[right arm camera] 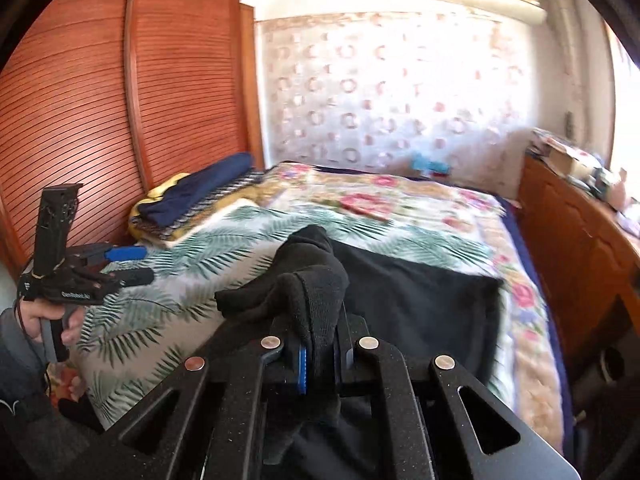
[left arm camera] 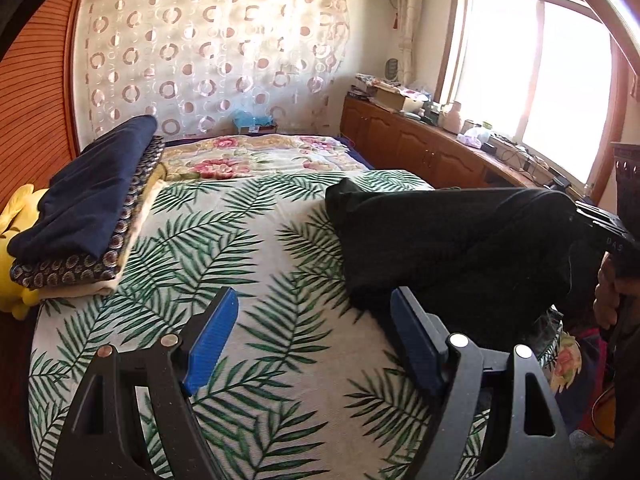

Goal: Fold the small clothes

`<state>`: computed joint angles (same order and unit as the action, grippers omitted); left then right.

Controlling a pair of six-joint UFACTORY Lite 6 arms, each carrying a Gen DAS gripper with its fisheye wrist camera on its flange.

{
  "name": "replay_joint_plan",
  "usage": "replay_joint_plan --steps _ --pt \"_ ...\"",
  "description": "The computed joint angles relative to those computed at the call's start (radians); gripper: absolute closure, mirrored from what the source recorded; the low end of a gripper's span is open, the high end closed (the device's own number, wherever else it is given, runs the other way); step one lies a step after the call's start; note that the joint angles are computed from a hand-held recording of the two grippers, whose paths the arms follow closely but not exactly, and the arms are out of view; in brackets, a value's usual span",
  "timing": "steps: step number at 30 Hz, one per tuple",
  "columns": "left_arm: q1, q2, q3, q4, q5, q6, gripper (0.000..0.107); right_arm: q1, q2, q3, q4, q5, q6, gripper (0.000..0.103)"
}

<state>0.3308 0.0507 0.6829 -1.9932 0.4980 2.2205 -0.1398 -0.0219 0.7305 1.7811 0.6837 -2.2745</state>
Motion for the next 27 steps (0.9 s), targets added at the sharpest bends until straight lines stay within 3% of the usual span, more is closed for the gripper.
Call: replay_joint_plan --steps 6,11,14,18,21,27 --pt "-0.093 -0.027 -0.009 -0.055 -0.029 0.028 0.028 -0.118 0.013 -0.081 -0.040 -0.007 0.003 0.095" --pt "-0.141 -0.037 -0.012 -0.118 -0.057 0.069 0.028 -0.064 0.098 -0.089 0.096 -0.133 -0.099 0.095" --pt "-0.151 -0.048 -0.021 -0.132 -0.065 0.082 0.028 -0.064 0.100 -0.067 0.038 -0.155 -0.008 0.085" --pt "-0.163 -0.057 -0.033 -0.170 -0.069 0.117 0.028 -0.124 0.059 -0.083 -0.090 -0.149 0.079 0.055" --pt "-0.164 -0.058 -0.037 -0.179 -0.067 0.124 0.028 -0.196 -0.006 -0.095 -0.198 -0.136 0.137 0.054" --pt "-0.167 -0.061 -0.047 -0.198 -0.063 0.139 0.028 -0.156 -0.147 -0.156 -0.186 -0.131 0.157 0.054"
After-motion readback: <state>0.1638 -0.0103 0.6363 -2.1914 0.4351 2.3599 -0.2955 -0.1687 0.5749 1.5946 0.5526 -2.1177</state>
